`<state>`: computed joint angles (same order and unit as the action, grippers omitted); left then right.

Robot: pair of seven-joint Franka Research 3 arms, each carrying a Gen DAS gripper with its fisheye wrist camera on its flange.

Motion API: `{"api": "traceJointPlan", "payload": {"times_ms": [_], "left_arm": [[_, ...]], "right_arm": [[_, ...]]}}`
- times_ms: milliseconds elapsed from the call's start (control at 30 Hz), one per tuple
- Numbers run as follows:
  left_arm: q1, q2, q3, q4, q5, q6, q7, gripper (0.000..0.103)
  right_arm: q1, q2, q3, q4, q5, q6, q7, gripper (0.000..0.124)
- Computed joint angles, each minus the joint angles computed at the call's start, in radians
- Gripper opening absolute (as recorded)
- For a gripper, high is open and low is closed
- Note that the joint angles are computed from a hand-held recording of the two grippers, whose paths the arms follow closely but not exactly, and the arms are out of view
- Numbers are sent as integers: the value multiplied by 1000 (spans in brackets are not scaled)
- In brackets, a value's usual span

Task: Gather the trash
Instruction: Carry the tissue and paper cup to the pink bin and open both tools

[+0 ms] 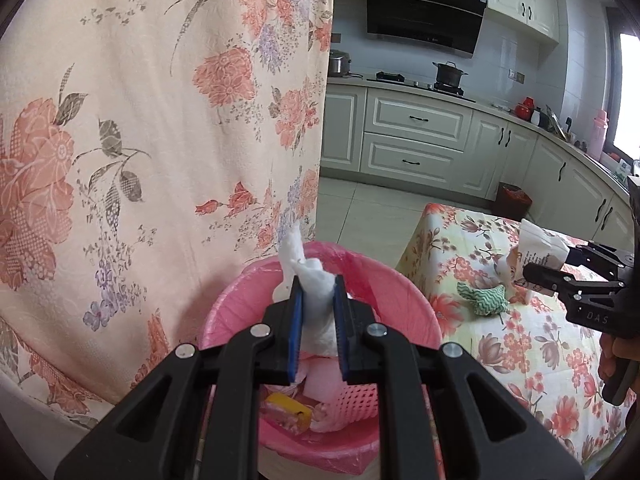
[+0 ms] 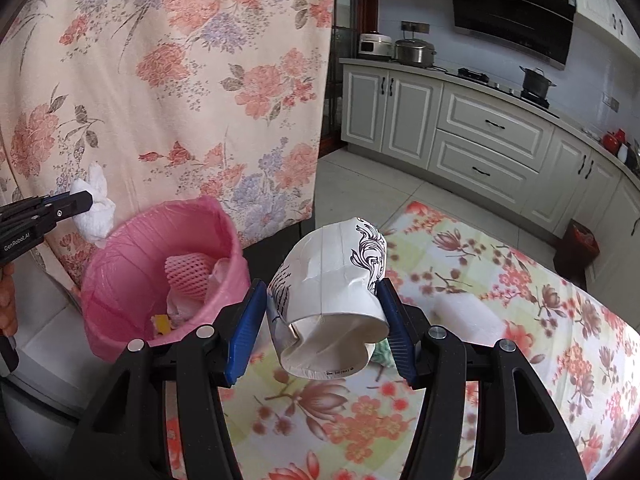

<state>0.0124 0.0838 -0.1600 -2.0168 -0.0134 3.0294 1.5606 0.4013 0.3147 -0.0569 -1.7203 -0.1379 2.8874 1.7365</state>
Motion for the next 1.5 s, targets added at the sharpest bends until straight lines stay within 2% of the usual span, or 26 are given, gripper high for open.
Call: {"api": "traceJointPlan", "payload": {"times_ms": [333, 567, 767, 1000, 1167, 1500], "left_arm": [[18, -16, -3, -33, -85, 18, 61, 14], [22, -23, 0, -48, -128, 29, 90, 14], [24, -29, 4, -58, -148, 30, 107, 14], [22, -30, 7, -55, -160, 27, 122, 14], [22, -19, 2, -47, -175, 19, 136, 14], [25, 2, -8, -22, -163, -2, 119, 17]], "right_arm": [[20, 131, 72, 195, 97, -95, -107, 55], [42, 219, 80, 329, 141, -168, -158, 55], [53, 262, 86, 386, 170, -189, -187, 55], [64, 281, 79, 411, 181, -194, -195, 61], [63, 262, 65, 378, 179, -174, -177, 69], [48, 204, 41, 292, 157, -119, -143, 74]]}}
